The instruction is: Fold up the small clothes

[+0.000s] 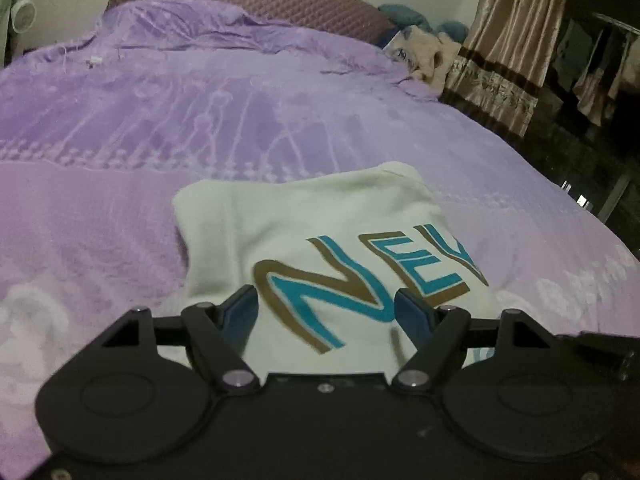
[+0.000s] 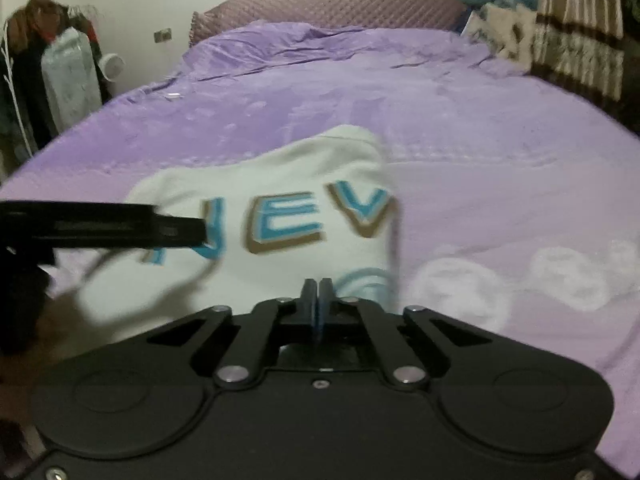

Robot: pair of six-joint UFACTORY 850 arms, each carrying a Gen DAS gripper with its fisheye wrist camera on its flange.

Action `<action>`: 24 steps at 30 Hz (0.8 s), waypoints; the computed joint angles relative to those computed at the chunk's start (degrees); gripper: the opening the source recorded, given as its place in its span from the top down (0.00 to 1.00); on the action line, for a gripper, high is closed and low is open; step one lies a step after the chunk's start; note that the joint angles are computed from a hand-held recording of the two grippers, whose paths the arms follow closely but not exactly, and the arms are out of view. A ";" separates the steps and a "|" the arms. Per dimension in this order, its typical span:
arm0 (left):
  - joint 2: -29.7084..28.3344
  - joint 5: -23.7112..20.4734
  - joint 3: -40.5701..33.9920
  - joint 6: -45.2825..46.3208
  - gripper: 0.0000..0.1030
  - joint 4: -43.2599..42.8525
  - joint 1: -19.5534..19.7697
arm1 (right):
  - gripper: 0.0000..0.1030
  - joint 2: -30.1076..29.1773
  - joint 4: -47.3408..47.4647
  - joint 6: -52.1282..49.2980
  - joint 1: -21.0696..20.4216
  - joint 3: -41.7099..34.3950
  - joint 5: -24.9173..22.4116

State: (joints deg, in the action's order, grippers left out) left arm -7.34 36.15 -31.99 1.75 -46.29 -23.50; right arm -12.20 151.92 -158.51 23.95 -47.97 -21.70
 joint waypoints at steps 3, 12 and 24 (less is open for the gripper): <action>2.07 2.34 2.00 -0.65 0.25 0.32 -1.36 | 1.00 2.05 3.60 -4.82 -1.68 1.61 -0.72; 5.34 5.50 8.98 -20.12 0.25 21.15 -5.86 | 0.99 -14.28 -47.96 32.45 -10.53 -18.79 -37.20; 2.37 10.74 10.42 -17.85 0.25 17.85 -9.60 | 1.00 -29.64 -54.00 40.52 -7.86 -39.81 -11.52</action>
State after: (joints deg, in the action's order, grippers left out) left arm -4.98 46.88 -21.57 -16.10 -28.44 -33.09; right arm -41.84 97.92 -117.99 16.09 -87.79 -33.22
